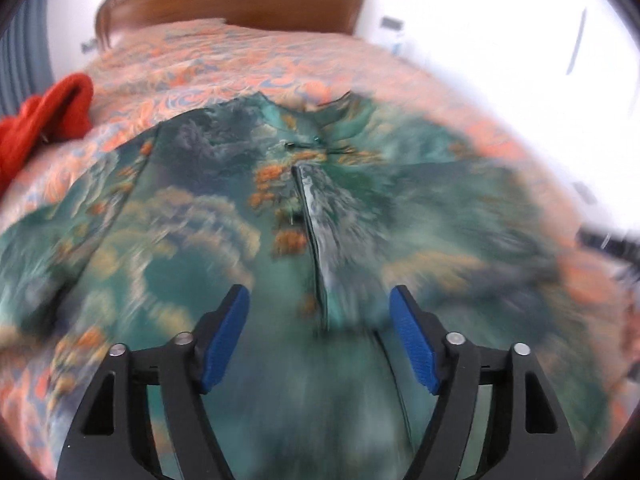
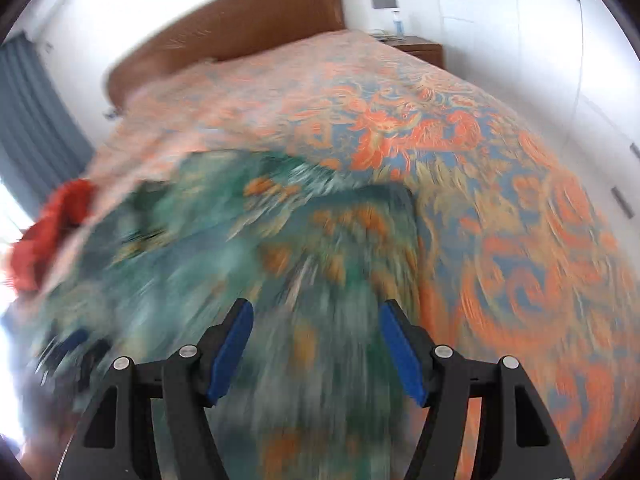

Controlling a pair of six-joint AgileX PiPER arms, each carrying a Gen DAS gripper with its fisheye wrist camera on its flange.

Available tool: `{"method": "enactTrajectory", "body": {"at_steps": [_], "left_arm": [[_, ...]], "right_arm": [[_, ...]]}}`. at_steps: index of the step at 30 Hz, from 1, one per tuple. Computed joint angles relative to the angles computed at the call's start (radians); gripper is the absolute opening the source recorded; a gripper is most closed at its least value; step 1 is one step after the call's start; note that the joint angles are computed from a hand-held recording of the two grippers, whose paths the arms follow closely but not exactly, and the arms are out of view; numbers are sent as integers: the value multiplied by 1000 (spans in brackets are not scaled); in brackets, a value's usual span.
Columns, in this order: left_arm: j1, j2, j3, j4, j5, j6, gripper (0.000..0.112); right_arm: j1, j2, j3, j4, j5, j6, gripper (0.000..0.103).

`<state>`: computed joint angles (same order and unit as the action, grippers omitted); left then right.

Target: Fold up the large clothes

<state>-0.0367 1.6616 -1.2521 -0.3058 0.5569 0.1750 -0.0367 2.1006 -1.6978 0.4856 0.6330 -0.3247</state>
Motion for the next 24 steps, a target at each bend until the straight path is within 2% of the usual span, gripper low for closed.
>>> {"method": "enactTrajectory", "body": {"at_steps": [1, 3, 4, 6, 8, 11, 13, 15, 17, 19, 21, 22, 23, 24], "left_arm": [[46, -83, 62, -80, 38, 100, 82], [159, -245, 175, -175, 137, 270, 94], [203, -309, 217, -175, 177, 305, 95], [317, -432, 294, -156, 267, 367, 95], [506, -531, 366, -156, 381, 462, 95], [788, -555, 444, -197, 470, 615, 95], [925, -510, 477, -258, 518, 701, 95], [1006, -459, 494, -301, 572, 771, 95], [1006, -399, 516, -325, 585, 789, 95], [998, -361, 526, -340, 615, 818, 94], [958, -375, 542, -337, 624, 816, 92], [920, -404, 559, -328, 604, 808, 91], [884, -433, 575, -315, 582, 802, 85], [875, -445, 581, -304, 577, 807, 74]], "right_arm": [[-26, -63, 100, 81, 1, -100, 68], [-103, -200, 300, 198, 58, -300, 68], [-146, -269, 400, 224, 92, -400, 70], [-240, -371, 581, 319, 104, -582, 71], [-328, -467, 734, 333, 151, -683, 71], [-410, -503, 855, 329, 174, -765, 71], [-429, -495, 908, 351, 173, -814, 71], [-438, -453, 931, 409, 199, -873, 71], [-441, -425, 944, 457, 228, -915, 73], [-416, -418, 959, 478, 201, -919, 73], [-394, -389, 947, 460, 186, -889, 73], [-392, -379, 943, 461, 181, -873, 73], [-398, -369, 938, 465, 190, -860, 73], [-399, -368, 934, 459, 195, -839, 73]]}}
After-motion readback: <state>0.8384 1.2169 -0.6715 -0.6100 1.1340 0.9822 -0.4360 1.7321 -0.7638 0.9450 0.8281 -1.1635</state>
